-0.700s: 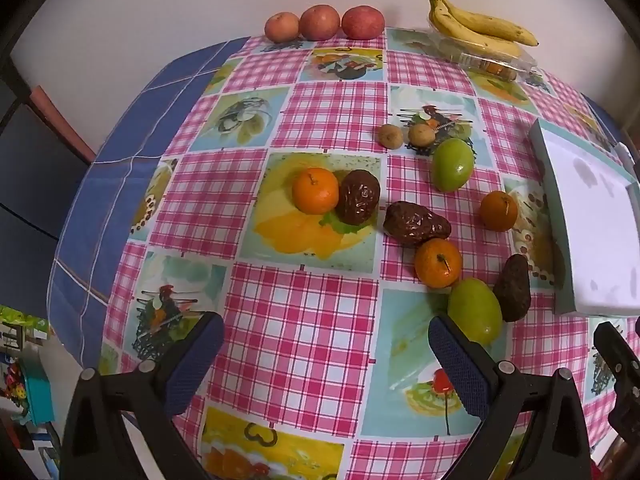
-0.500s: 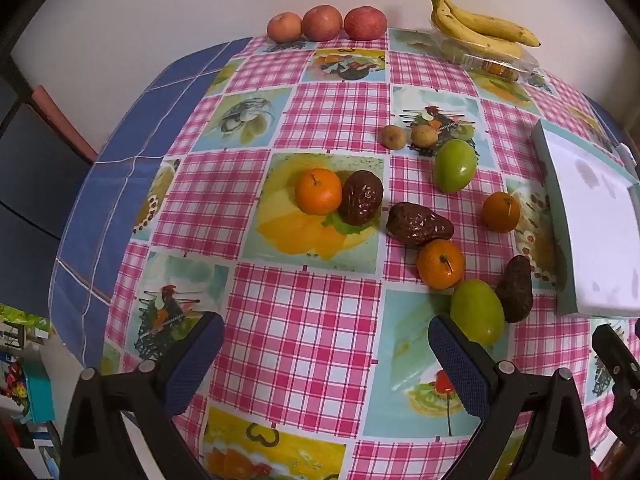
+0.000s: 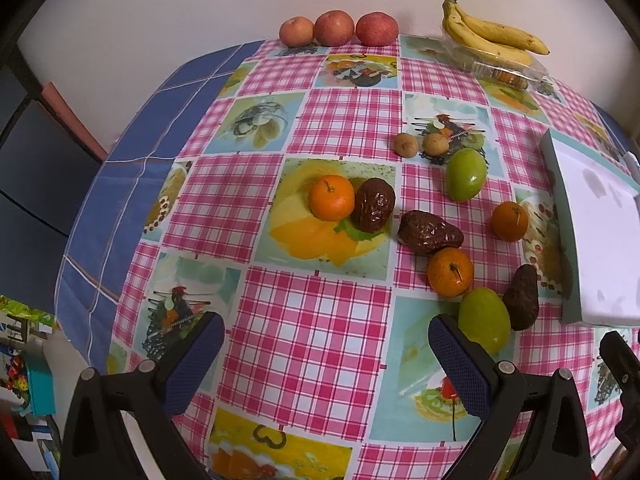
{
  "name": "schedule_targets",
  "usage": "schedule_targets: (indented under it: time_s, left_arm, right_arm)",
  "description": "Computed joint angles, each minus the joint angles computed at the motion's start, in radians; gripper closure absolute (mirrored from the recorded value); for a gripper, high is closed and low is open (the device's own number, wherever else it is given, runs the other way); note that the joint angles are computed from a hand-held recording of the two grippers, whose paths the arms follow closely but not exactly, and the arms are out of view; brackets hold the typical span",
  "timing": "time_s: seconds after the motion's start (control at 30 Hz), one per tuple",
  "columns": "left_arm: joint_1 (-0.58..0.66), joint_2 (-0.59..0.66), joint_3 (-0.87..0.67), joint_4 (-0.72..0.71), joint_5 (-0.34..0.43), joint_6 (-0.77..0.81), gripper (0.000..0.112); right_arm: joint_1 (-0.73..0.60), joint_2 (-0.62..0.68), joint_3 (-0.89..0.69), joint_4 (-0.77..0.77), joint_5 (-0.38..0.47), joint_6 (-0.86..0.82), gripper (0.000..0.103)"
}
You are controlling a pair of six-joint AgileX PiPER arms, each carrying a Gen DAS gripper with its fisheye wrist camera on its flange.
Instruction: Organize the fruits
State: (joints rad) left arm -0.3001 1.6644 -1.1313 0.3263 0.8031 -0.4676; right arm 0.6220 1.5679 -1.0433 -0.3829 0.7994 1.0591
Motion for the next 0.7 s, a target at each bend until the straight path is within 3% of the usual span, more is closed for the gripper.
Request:
schedule_targets:
  time_s: [0.27, 0.7]
  left_arm:
    - [0.001, -0.009, 0.010, -0.009, -0.023, 0.001, 0.009]
    - [0.028, 0.006, -0.032, -0.123, 0.035, 0.128, 0.009]
  right_arm:
    - [-0.003, -0.009, 0.004, 0.009, -0.015, -0.007, 0.001]
    - [0.003, 0.012, -0.010, 0.001, 0.003, -0.003, 0.001]
